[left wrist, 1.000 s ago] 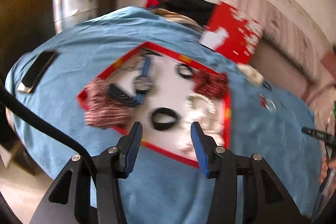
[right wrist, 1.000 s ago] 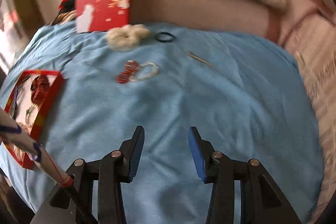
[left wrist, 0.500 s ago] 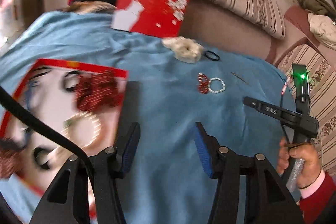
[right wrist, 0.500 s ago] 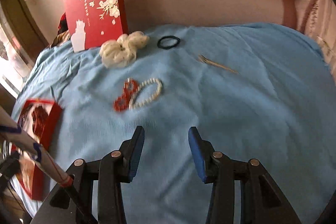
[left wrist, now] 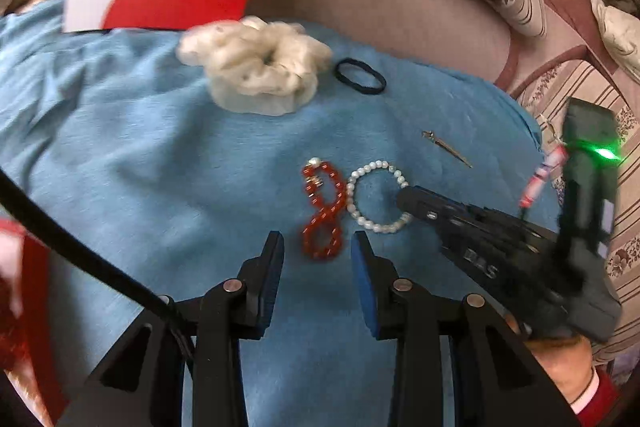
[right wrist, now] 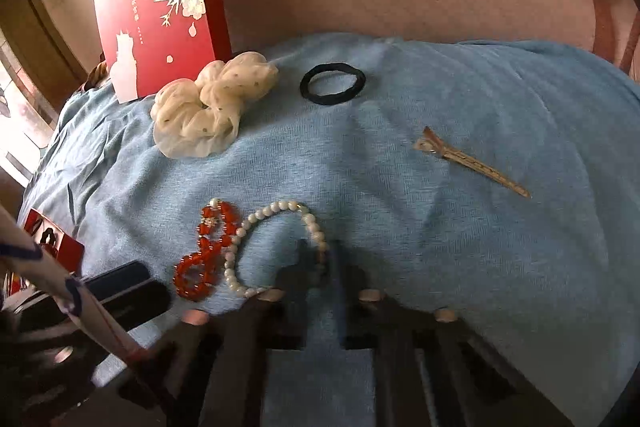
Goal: Organize jewelry
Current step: 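Grasp red bead bracelet with left gripper while right grasps white pearl bracelet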
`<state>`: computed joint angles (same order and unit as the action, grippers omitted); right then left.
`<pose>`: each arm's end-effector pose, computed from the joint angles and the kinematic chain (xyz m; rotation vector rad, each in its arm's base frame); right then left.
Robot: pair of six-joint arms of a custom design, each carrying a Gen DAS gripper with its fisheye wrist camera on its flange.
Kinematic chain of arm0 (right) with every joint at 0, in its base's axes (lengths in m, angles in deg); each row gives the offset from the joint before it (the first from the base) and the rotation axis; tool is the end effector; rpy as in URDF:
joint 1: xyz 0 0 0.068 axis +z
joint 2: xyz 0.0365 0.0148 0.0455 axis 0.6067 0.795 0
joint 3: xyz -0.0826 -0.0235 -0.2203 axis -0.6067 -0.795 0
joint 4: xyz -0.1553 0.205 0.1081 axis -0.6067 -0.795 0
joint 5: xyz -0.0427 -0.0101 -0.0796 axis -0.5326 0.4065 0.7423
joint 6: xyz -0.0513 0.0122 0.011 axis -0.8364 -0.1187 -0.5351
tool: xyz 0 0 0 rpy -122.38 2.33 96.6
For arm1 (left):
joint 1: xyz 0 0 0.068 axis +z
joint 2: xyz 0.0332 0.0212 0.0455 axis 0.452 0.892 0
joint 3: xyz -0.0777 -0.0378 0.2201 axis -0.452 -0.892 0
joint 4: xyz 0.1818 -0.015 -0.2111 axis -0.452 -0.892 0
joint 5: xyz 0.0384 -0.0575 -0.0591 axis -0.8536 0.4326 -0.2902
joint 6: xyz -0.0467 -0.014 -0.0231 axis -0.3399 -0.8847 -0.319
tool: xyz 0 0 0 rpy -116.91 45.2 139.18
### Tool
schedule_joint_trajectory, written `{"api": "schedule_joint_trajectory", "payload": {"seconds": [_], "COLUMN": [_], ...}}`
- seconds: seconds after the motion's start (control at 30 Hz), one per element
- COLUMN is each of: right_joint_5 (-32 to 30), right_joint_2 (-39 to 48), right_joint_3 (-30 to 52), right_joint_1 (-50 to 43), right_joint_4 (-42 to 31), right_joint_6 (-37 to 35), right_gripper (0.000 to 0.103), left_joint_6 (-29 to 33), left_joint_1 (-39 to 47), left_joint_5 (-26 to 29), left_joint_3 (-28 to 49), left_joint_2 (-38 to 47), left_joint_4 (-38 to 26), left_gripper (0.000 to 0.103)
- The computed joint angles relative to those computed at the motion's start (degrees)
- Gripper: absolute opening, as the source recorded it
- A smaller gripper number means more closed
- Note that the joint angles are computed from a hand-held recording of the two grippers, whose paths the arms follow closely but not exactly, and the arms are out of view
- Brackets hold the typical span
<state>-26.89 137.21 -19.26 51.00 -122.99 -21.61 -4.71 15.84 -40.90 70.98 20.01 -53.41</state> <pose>0.2320 0.0498 0.2181 0.7035 2.4572 0.1533 0.3331 -0.0830 0.2348 0.9593 2.5792 -0.6762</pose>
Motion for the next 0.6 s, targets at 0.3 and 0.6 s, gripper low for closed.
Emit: {"api": "schedule_joint_trajectory", "payload": {"seconds": [0.3,0.6], "right_joint_5": [-0.55,6.72], "right_joint_2": [-10.1,-15.88], "right_joint_3": [-4.52,2.25], "right_joint_1": [-2.3,6.72], "right_joint_4": [-4.02,-15.0], "right_joint_6": [0.08,5.51], "right_gripper": [0.006,0.006], "left_joint_6": [-2.82,6.2], "left_joint_1": [-6.18,5.38], "left_joint_5": [-5.2,4.01], "left_joint_3": [-4.33,4.95], "left_joint_2": [-2.04,-9.11], "left_joint_4": [6.49,-11.3], "left_gripper": [0.007,0.007]}}
